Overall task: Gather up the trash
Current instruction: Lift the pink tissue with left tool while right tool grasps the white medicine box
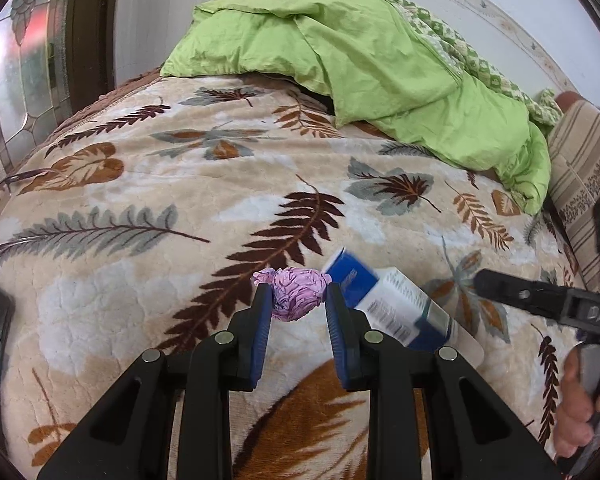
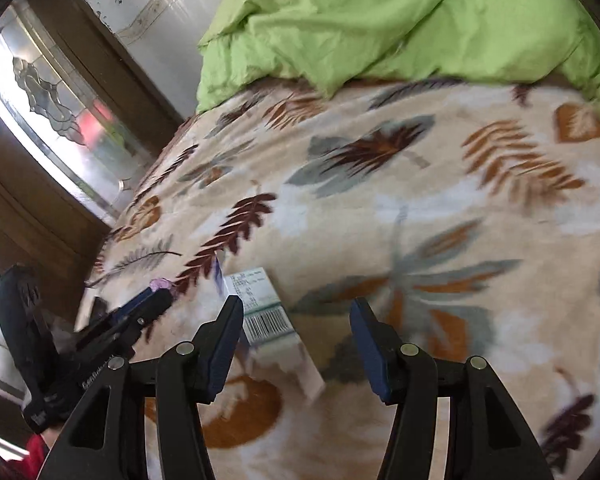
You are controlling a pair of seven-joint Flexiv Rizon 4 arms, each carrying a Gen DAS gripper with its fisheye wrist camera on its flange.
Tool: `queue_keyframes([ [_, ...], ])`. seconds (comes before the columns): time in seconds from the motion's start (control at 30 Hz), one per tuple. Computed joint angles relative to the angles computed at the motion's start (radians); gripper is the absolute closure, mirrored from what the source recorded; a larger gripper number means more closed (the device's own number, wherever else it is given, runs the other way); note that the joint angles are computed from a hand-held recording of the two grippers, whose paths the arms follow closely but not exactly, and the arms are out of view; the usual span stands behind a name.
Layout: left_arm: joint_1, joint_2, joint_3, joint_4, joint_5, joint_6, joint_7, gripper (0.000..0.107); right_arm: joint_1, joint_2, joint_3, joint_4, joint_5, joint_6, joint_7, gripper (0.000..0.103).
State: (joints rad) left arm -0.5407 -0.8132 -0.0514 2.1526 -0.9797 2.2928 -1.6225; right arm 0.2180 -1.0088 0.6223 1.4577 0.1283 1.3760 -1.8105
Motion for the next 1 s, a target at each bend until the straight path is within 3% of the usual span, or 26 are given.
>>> queue_keyframes([
  [0.27, 0.029, 0.021, 0.002, 0.056, 0.038, 0.026, -0.068, 0.081, 0.039, -0.076, 0.03, -0.106, 0.032, -0.136, -0.066, 0.044],
  [0.37, 0.038, 0.027, 0.002, 0.068, 0.056, 0.025, -0.087, 0.081, 0.1, -0.047, -0.034, -0.071, 0.026, -0.109, -0.086, 0.044],
  [0.43, 0.035, 0.028, 0.006, 0.07, 0.062, 0.022, -0.088, 0.081, 0.164, -0.022, -0.108, -0.034, 0.005, -0.05, -0.059, 0.044],
  [0.5, 0.02, 0.026, 0.012, 0.067, 0.052, 0.022, -0.075, 0.081, 0.216, 0.005, -0.179, 0.014, -0.028, 0.013, -0.013, 0.06],
  [0.6, 0.004, 0.023, 0.014, 0.057, 0.034, 0.026, -0.052, 0.081, 0.224, 0.035, -0.206, 0.084, -0.039, 0.097, 0.041, 0.068],
  [0.77, -0.033, 0.008, 0.016, 0.012, -0.012, 0.016, 0.027, 0.081, 0.234, 0.103, -0.252, 0.229, 0.008, 0.305, 0.162, 0.068],
  [0.9, -0.084, -0.017, 0.013, -0.047, -0.097, 0.036, 0.151, 0.081, 0.305, 0.172, -0.345, 0.338, 0.078, 0.498, 0.258, 0.068],
  [1.0, -0.091, -0.031, -0.012, -0.08, -0.138, 0.063, 0.229, 0.081, 0.329, 0.198, -0.374, 0.382, 0.101, 0.564, 0.32, 0.068],
])
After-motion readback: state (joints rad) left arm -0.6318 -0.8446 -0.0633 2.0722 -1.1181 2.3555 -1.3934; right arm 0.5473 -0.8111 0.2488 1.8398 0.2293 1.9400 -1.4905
